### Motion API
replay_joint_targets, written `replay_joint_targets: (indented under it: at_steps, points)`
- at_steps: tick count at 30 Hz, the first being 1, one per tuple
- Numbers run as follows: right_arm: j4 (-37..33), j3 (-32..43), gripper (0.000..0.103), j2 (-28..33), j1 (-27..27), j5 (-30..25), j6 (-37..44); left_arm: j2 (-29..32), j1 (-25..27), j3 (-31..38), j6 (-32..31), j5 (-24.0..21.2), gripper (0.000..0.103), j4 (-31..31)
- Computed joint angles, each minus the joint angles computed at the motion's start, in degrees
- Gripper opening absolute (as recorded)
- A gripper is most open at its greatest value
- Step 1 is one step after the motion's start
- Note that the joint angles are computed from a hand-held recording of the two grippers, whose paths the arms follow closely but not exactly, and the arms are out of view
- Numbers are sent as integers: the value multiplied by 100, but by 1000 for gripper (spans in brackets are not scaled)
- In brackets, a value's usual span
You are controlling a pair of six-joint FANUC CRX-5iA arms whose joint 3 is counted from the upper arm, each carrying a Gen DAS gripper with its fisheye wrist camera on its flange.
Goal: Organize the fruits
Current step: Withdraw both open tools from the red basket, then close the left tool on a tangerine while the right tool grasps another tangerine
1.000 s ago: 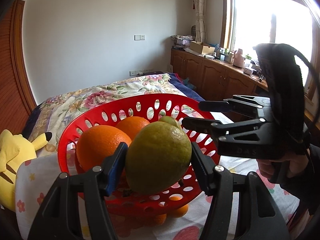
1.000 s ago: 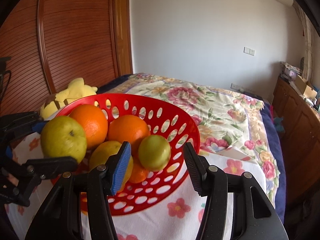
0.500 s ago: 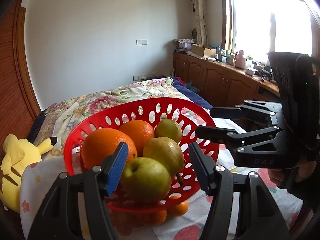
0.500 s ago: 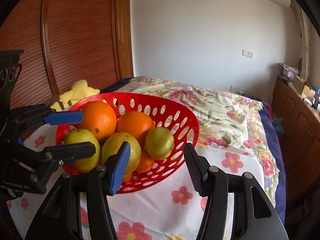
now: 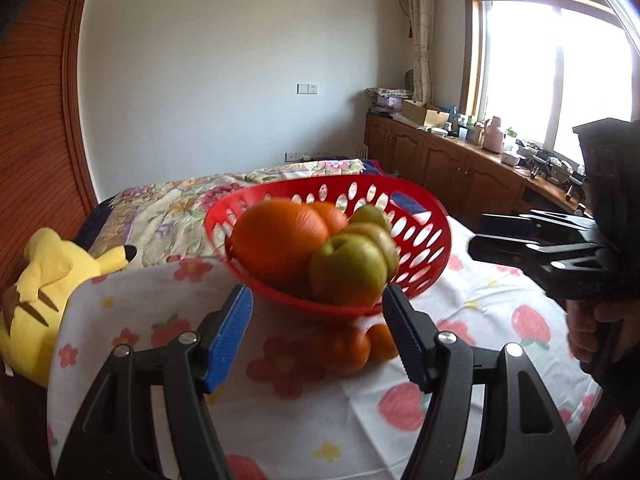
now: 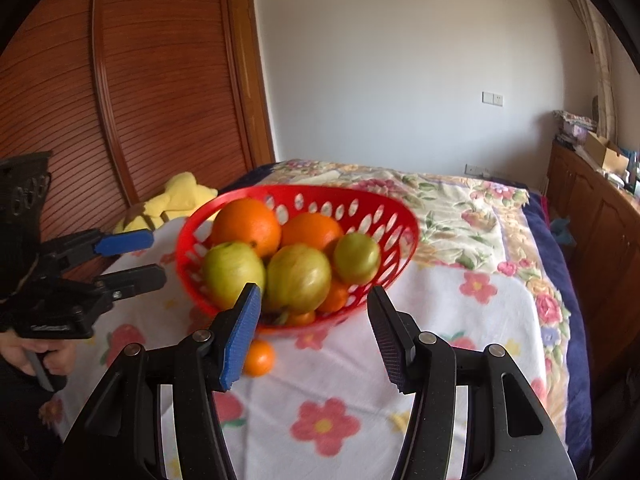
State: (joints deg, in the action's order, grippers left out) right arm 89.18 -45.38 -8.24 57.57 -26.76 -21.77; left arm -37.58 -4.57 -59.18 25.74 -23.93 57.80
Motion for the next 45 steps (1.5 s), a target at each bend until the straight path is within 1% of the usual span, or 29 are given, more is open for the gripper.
replay_joint_targets:
  at_steps: [5,9,10,11,16,20,24,28,31,37,39,42,45]
  points:
    - [-497,22,56,149,450,-363,99,62,-36,-222,-397,115,68,468]
    - [-795,76,56,292,625,-412,173,112,-210,-410,-825,335,68,983]
    - [-858,93,56,330,654,-421,204,158,-263,-435,-883,415,68,1040]
    - [-953,145,53,409,691,-434,276,185,-295,-446,-923,454,68,1083]
    - [-1112,341,50,708,702,-343,385,258,-481,-538,-1141,702,68,1330]
    - [-1360,557,49,987,692,-266,627,287,-555,-567,-1196,786,68,1367]
    - [-1694,733,48,1200,686,-213,940,340,-533,-555,-1108,790,68,1216]
    - [-1839,826,48,1308,598,-22,1078,349,-574,-571,-1097,854,68,1188]
    - [-2054,916,48,1382,591,16,1292,365,-588,-568,-1023,900,68,1100]
    - [-2187,1031,48,1501,526,178,1429,391,-539,-554,-1031,831,68,1099]
    - [-2244,1067,48,1539,452,364,1462,398,-529,-556,-1026,823,68,1105]
    - [-2077,1045,48,1551,355,531,1353,417,-523,-553,-1033,800,68,1139]
    - [-2023,1035,41,1548,299,668,1363,434,-513,-539,-985,794,68,1093]
